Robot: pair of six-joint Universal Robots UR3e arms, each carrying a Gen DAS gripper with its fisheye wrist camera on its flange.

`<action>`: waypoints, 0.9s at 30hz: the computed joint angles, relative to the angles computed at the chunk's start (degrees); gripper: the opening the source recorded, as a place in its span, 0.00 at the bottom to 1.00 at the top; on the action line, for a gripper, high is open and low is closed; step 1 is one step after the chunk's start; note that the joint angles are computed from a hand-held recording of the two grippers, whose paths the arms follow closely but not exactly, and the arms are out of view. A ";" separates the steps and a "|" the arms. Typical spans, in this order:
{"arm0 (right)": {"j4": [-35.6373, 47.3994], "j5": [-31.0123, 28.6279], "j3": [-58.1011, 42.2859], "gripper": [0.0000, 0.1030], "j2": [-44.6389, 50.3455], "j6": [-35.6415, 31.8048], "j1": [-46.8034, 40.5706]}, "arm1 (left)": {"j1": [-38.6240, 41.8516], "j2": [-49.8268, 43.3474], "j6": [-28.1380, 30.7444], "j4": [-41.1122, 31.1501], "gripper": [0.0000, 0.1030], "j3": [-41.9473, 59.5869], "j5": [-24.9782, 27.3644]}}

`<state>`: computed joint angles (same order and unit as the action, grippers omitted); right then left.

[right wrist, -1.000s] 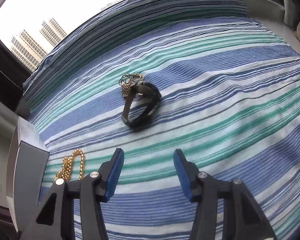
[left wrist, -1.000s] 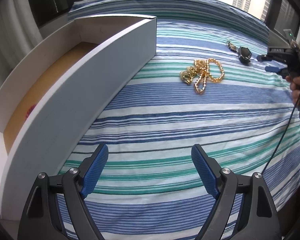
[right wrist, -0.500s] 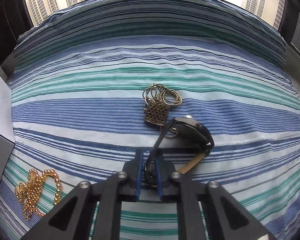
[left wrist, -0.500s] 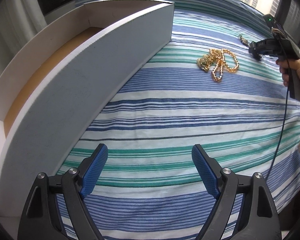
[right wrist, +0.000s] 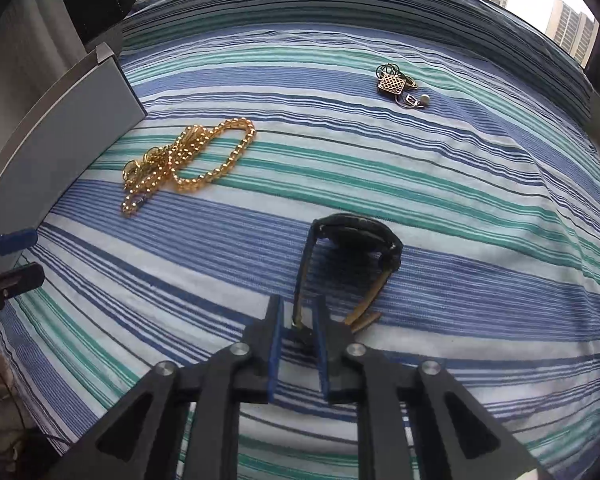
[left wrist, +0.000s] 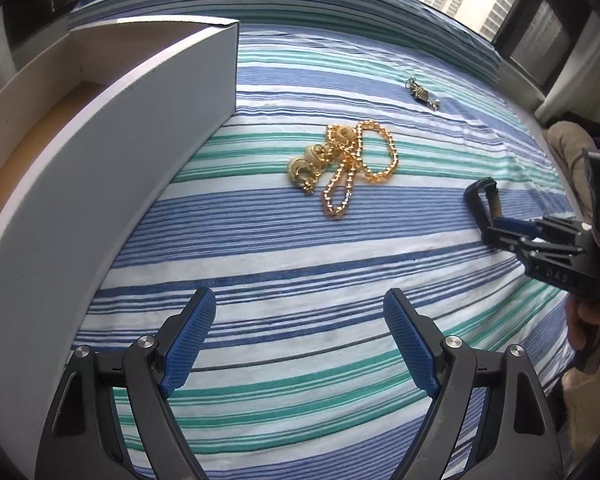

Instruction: Organize jewelry

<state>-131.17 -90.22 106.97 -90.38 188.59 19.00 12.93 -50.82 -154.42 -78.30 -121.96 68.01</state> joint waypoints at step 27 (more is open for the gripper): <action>1.39 12.92 -29.74 0.08 22.73 -3.90 5.43 | 36.25 22.93 31.06 -38.55 0.84 0.26 -3.53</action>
<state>-129.78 -77.31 77.23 -67.64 184.69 24.43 49.18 -27.89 -123.37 -116.85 -121.70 64.48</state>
